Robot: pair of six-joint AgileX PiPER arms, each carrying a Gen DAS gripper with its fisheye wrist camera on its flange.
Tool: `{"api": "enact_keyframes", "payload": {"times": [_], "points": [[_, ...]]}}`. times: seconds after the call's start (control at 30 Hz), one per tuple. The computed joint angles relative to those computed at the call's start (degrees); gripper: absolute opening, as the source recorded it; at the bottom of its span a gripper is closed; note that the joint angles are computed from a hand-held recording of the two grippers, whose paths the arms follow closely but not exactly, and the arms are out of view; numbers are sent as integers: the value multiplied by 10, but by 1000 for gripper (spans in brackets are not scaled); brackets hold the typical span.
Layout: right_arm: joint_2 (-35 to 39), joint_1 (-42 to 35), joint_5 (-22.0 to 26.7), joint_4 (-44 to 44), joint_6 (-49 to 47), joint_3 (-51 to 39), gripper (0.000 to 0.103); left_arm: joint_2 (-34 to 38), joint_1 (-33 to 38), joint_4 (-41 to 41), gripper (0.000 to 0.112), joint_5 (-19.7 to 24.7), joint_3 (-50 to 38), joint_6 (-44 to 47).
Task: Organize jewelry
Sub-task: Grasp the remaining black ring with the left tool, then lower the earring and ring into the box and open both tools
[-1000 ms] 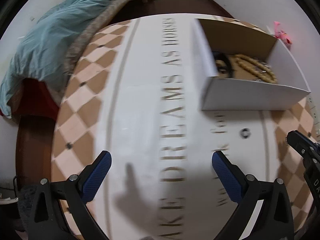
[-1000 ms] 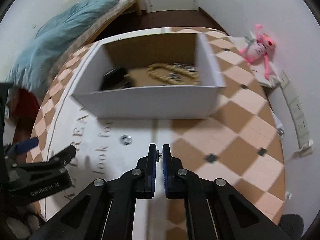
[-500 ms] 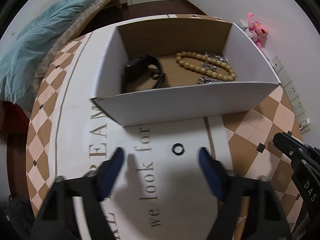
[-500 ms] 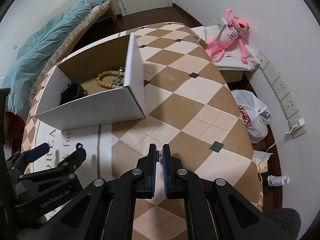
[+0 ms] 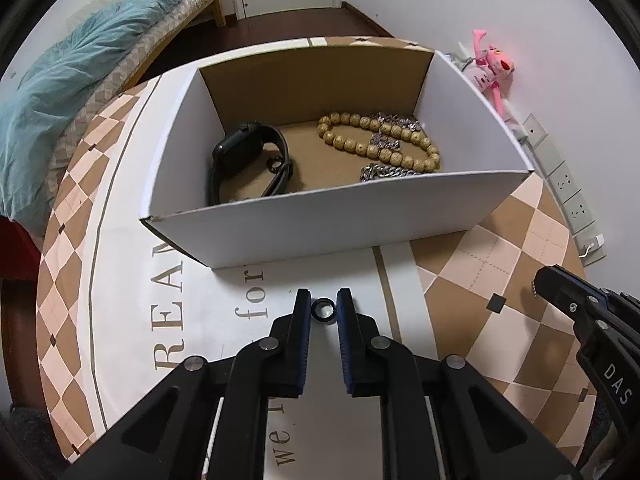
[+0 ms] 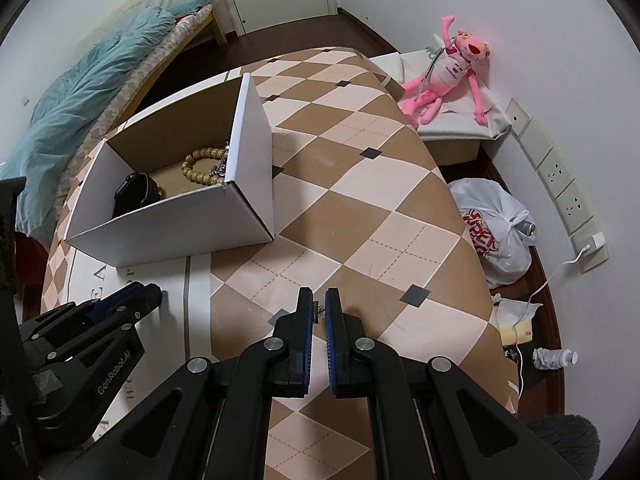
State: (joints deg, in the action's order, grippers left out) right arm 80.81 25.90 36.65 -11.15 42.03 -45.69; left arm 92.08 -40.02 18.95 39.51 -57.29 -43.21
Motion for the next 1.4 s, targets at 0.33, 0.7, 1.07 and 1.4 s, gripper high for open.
{"api": "enact_keyframes", "payload": {"times": [0.33, 0.7, 1.07, 1.4], "points": [[-44, 5, 31, 31, -34, -33, 6, -92, 15, -49, 10, 30, -18, 56], [87, -65, 96, 204, -239, -263, 6, 12, 163, -234, 10, 122, -216, 270], [303, -88, 269, 211, -286, -523, 7, 125, 200, -224, 14, 232, -371, 280], [310, -92, 308, 177, -280, -559, 26, 124, 207, -165, 74, 240, -392, 246]]}}
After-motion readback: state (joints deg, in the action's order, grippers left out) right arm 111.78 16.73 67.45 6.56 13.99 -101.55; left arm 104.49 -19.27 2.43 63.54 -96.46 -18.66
